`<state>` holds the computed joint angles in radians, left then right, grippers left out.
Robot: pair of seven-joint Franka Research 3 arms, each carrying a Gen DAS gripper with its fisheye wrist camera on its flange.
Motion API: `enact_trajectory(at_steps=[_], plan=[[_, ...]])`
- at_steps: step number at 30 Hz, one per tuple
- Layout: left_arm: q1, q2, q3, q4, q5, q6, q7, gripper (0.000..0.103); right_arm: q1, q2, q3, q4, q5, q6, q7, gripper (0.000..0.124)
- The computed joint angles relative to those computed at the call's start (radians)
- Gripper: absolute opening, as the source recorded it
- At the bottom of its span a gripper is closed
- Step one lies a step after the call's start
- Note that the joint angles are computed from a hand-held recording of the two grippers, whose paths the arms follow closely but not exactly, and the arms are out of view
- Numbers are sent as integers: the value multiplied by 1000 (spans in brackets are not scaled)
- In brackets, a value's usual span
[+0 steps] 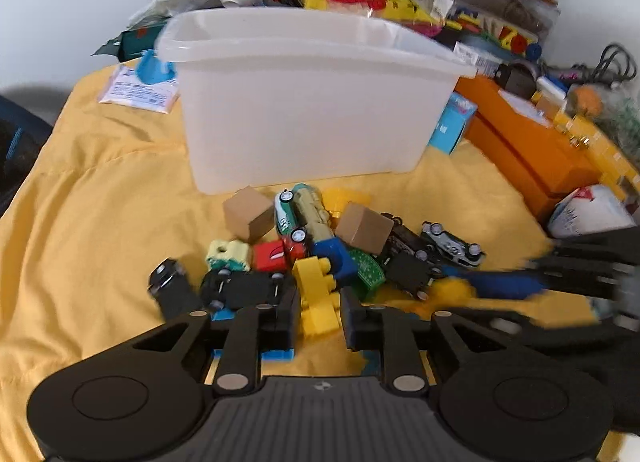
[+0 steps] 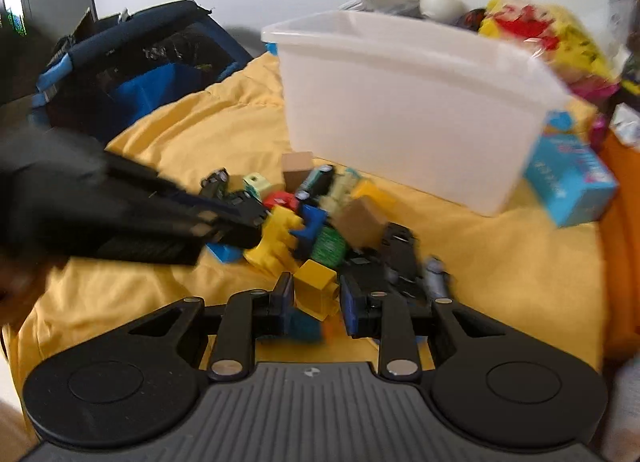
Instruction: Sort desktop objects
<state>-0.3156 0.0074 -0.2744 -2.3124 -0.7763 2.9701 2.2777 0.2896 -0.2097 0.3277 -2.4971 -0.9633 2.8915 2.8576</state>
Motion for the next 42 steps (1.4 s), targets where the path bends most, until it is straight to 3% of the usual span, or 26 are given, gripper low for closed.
enact_trajectory(at_steps=[2, 4, 6, 9, 12, 13, 15, 19, 21, 24, 26, 29, 31, 32, 34, 38, 42], plan=[[-1, 35, 1, 17, 140, 10, -122, 26, 15, -61, -7, -54, 54, -4, -18, 28], [11, 66, -19, 43, 141, 11, -140, 26, 4, -96, 15, -82, 91, -26, -16, 28], [7, 92, 2, 59, 302, -13, -306, 29, -15, -114, 35, -99, 122, -36, -8, 28], [18, 86, -8, 46, 303, -4, -295, 28, -49, -137, 62, -119, 140, -30, -4, 28], [100, 16, -105, 29, -36, -69, 23, 28, -72, -155, 79, -140, 162, -9, -22, 28], [96, -21, -90, 23, -151, -131, 118, 28, -79, -156, 83, -146, 172, 1, -30, 28], [94, -99, -26, 10, -364, -356, 267, 28, -92, -156, 92, -154, 192, 23, -49, 28], [76, -145, 98, -50, -539, -650, 293, 28, -111, -139, 105, -162, 244, 71, -110, 28], [82, -112, 125, -70, -574, -723, 268, 28, -84, -112, 84, -157, 305, 81, -189, 28], [82, -128, 86, -118, -491, -545, 190, 30, -64, -81, 88, -136, 364, 43, -263, 28], [79, -170, 91, -152, -475, -493, 173, 42, -74, -70, 112, -121, 338, 14, -269, 28], [42, -262, 65, -212, -404, -300, 194, 47, -67, -60, 128, -101, 268, -22, -266, 28], [57, -297, -4, -252, -195, -134, 57, 47, -52, -49, 131, -82, 222, -61, -261, 28], [68, -309, -26, -262, -113, -101, 11, 47, -40, -44, 122, -77, 209, -74, -265, 28], [46, -337, -12, -270, -69, -118, -2, 47, -13, -35, 102, -69, 192, -85, -268, 28], [6, -348, 2, -248, 23, -226, -98, 48, 36, -28, 70, -60, 166, -129, -285, 28], [-93, -341, 52, -249, -26, -207, -81, 48, 79, -25, 69, -52, 64, -194, -309, 28]])
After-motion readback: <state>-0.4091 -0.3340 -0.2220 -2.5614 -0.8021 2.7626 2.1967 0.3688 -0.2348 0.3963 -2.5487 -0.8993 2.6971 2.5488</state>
